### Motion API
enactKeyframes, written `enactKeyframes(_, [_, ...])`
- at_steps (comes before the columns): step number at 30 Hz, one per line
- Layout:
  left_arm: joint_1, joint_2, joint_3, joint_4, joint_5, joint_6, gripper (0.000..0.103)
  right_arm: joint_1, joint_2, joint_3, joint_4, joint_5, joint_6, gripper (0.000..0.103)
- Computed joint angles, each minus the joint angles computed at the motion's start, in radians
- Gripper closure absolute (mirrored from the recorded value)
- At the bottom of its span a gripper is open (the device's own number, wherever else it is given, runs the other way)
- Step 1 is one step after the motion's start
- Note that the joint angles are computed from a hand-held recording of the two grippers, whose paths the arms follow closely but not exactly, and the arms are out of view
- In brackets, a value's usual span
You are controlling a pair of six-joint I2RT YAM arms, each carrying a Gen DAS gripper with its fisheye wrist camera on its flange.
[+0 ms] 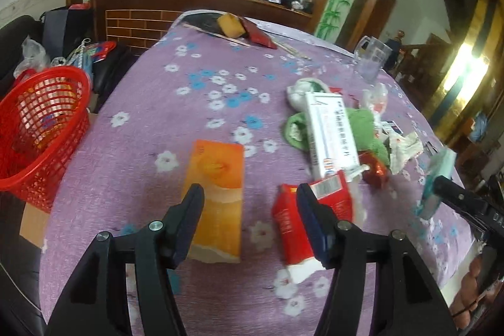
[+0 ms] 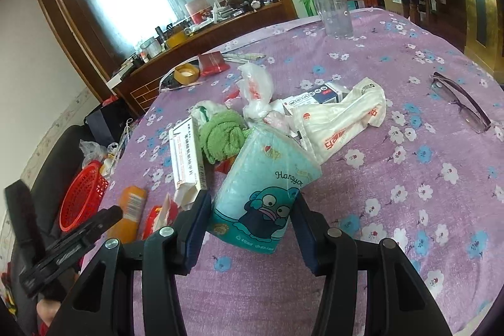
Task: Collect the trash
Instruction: 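Lift the orange box with the left gripper while the right gripper grasps the tissue pack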
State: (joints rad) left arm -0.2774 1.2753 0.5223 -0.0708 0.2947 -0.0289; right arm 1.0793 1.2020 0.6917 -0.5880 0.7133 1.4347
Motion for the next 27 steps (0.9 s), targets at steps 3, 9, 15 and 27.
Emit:
enactKeyframes(3, [0.025,-0.022,-0.02,0.022,-0.056,0.023,0.03,0.016,0.006,0.017,-0.004,0.008,-0.015,0.048])
enactKeyframes(9, [-0.017,0.06,0.004,0.015,-0.147,0.064,0.029,0.031,0.031,0.051,0.021,0.013,-0.066,0.048])
enactKeyframes(15, [-0.035,0.17,0.027,0.045,-0.166,0.046,0.049,0.036,0.073,0.087,0.044,-0.009,-0.121,0.048])
enactKeyframes(27, [0.011,0.044,-0.027,0.049,-0.106,0.068,0.058,0.028,0.169,0.165,0.089,-0.045,-0.223,0.048])
